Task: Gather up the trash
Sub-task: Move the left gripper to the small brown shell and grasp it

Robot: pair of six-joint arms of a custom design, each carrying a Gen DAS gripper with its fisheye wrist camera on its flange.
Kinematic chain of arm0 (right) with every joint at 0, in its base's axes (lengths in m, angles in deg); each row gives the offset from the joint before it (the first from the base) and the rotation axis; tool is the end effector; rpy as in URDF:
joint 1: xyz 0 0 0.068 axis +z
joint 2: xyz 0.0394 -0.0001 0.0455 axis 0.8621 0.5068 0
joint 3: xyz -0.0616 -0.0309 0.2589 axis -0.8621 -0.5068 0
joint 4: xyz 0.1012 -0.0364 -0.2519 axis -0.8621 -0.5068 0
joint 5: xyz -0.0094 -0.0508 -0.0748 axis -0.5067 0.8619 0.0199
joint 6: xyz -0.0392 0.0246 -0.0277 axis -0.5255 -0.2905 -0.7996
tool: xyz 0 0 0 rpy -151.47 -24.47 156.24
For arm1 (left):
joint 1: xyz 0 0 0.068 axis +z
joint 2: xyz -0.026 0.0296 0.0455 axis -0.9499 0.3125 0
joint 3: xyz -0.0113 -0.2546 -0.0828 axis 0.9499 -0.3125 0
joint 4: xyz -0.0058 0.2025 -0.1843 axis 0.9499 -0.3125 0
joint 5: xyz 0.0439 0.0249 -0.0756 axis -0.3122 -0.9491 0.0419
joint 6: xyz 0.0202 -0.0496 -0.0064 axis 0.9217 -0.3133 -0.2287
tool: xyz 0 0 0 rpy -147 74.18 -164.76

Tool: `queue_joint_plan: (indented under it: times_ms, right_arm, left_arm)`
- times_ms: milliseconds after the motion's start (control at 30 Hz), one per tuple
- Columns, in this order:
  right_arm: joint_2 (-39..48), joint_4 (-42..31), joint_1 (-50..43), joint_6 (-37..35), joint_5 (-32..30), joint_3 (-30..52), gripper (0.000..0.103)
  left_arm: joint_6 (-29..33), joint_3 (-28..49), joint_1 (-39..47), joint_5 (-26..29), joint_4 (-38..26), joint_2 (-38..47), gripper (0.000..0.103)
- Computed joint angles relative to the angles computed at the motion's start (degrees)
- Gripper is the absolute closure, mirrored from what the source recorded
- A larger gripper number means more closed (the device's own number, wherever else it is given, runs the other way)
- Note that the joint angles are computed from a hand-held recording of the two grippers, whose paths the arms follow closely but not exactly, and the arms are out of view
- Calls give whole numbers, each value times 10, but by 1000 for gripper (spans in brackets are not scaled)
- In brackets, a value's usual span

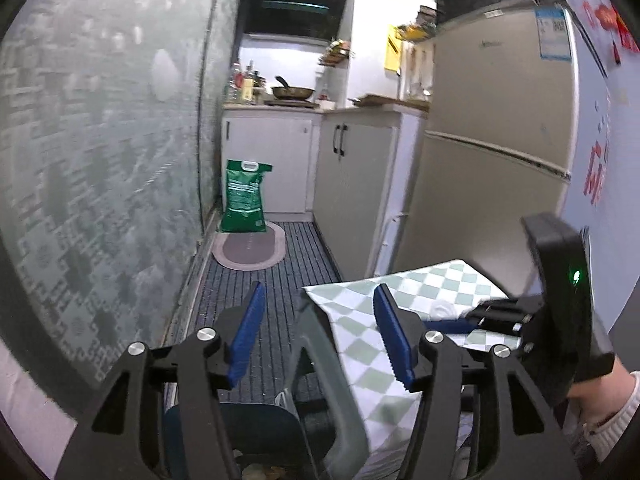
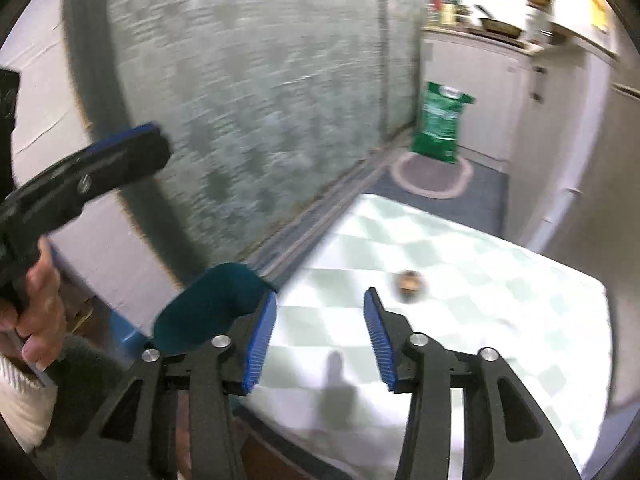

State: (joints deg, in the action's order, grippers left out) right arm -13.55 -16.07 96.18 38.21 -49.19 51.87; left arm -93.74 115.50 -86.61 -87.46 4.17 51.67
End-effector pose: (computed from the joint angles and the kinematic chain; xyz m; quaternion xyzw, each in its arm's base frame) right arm 0.2357 0.1849 0.2620 -0.3525 0.8374 0.2095 0.3614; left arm 0.1482 -0.0324 0.2993 -0.0156 0.8383 -0.0397 0.5436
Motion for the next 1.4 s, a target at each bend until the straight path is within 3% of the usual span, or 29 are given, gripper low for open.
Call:
queue_joint_plan:
  times_ms: [233, 467, 567, 800, 967, 1100, 1233, 1400]
  right_arm:
    - [-22, 5, -89, -12, -24, -26, 50]
    - [-23, -9, -149, -10, -50, -28, 41]
    - [-21, -24, -186, -18, -57, -27, 40]
    - [-9, -30, -267, -27, -99, -25, 40]
    - [-4, -36, -294, -32, -132, -24, 40]
    - [0, -35, -283, -45, -123, -30, 40]
    - [15, -32, -253, -67, -104, -34, 40]
    - [33, -14, -224, -73, -78, -40, 40]
  left_arm:
    - [-7, 28, -90, -55, 72, 153, 36]
    - [-4, 75, -102, -52, 116, 326, 37]
    - [-14, 89, -92, -38, 130, 372, 39]
    - [-35, 122, -81, -15, 124, 455, 56]
    - [-39, 136, -84, -26, 120, 488, 63]
    - [-42, 137, -83, -27, 126, 497, 80]
    - [-48, 112, -64, 20, 152, 472, 80]
    - [-56, 78, -51, 26, 158, 414, 80]
